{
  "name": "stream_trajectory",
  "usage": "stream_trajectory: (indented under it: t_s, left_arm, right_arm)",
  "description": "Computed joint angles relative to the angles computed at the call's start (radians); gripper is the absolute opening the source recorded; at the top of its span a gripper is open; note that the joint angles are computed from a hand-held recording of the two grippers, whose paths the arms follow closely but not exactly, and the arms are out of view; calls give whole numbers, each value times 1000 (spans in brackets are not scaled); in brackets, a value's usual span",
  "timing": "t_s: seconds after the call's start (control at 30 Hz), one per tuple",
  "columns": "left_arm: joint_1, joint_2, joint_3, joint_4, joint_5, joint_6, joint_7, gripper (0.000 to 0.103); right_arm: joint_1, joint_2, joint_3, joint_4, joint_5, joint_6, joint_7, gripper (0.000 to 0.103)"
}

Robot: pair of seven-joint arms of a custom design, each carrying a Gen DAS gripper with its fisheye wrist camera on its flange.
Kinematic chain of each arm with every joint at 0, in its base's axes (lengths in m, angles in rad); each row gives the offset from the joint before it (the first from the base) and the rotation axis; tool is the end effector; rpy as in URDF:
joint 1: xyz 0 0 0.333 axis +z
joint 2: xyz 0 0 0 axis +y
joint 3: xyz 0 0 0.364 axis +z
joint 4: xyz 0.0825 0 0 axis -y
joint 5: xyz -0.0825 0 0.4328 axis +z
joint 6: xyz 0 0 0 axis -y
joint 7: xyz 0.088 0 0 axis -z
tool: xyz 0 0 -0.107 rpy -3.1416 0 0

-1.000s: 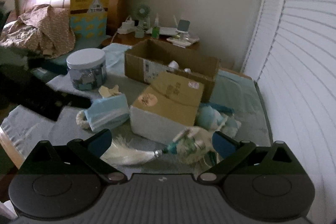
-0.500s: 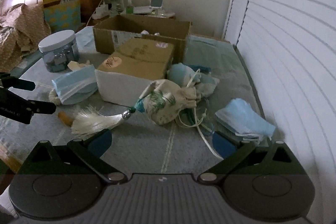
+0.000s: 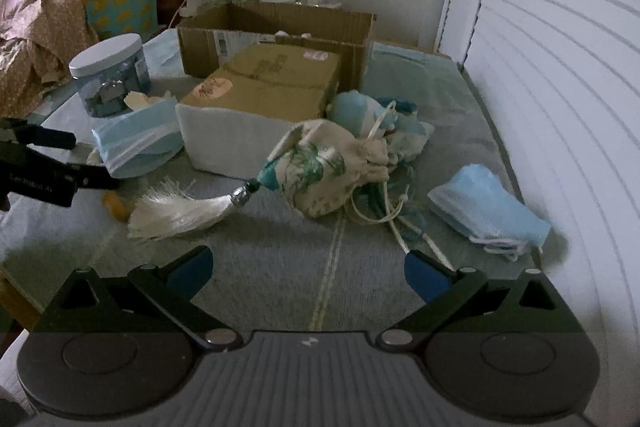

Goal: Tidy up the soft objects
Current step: 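Grasp the cream braided ring with the left tool while the right tool grasps the drawstring pouch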

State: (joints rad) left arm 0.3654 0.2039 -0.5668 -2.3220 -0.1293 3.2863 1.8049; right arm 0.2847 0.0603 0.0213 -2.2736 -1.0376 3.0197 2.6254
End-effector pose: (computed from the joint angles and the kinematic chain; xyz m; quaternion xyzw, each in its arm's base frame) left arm 0.5999 -0.0993 0.3670 -0.5676 0.7269 -0.3113 0.2291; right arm 0.5383 0.2371 0.3984 -0.7330 0.5728 -0.2512 0.2674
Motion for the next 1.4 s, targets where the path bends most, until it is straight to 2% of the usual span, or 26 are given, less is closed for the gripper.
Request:
stream_trajectory:
  t_s: [0.1, 0.2, 0.27, 0.3, 0.37, 0.43, 0.47, 0.53, 0.63, 0.67, 0.7, 0.73, 0.83, 0.9, 0.97, 1.03, 1.1, 1.17, 1.23, 1.33, 1.4]
  left_arm:
    - [-49, 3, 47, 4, -6, 14, -6, 103]
    - [-69, 0, 69, -1, 6, 21, -24, 103]
    - [-127, -9, 125, -5, -2, 22, -32, 103]
    - [-129, -12, 126, -9, 2, 29, -37, 100]
    - [-61, -15, 62, -22, 42, 40, -65, 92]
    - [21, -20, -15, -37, 107, 53, -103, 73]
    - [46, -20, -39, -41, 137, 57, -118, 69]
    - [37, -25, -32, -45, 168, 63, -134, 59]
    - [-4, -23, 8, -43, 201, 76, -149, 54]
    - [5, -20, 1, -41, 214, 76, -163, 52]
    - [48, -14, -36, -38, 257, 74, -199, 45]
    - [69, -10, -55, -37, 282, 72, -222, 43]
    - [2, -22, 14, -42, 287, 78, -235, 41]
    - [-20, -34, 42, -47, 302, 74, -253, 39]
    - [-108, -53, 130, -58, 267, 71, -238, 39]
    - [-157, -67, 185, -68, 242, 68, -233, 39]
    - [-171, -78, 210, -77, 230, 61, -241, 39]
    - [-225, -88, 266, -83, 186, 54, -224, 39]
    - [-243, -93, 288, -86, 159, 52, -215, 39]
    - [-233, -93, 279, -86, 153, 51, -220, 39]
    - [-271, -93, 311, -85, 123, 52, -198, 39]
  right_arm:
    - [-2, 8, 1, -3, 26, 4, -19, 103]
    - [3, 15, -1, -4, 47, -1, -39, 103]
    - [8, 18, -4, -1, 37, -6, -36, 103]
    - [9, 18, -5, -1, 34, -7, -35, 103]
    - [9, 19, -7, -2, 37, -2, -37, 103]
    - [10, 20, -9, -2, 39, 1, -36, 103]
    - [11, 20, -10, -2, 38, 1, -34, 103]
    - [13, 22, -11, 1, 31, -2, -29, 103]
    - [15, 22, -12, 2, 22, -3, -20, 103]
    - [14, 22, -13, 1, 21, -2, -20, 103]
    - [14, 21, -13, 1, 22, -2, -19, 103]
    - [14, 21, -12, 0, 23, -2, -20, 103]
    - [14, 21, -12, 0, 22, -3, -21, 103]
    - [14, 20, -12, 0, 21, -2, -19, 103]
    - [13, 19, -12, -1, 18, -1, -19, 103]
    - [12, 18, -12, -2, 13, 7, -17, 103]
    - [13, 17, -14, 0, 1, 12, -8, 103]
    - [12, 18, -15, 6, -10, 16, -2, 103]
    - [13, 21, -18, 15, -31, 22, 8, 103]
    - [16, 32, -26, 38, -75, 33, 29, 103]
    - [21, 42, -37, 62, -138, 43, 76, 103]
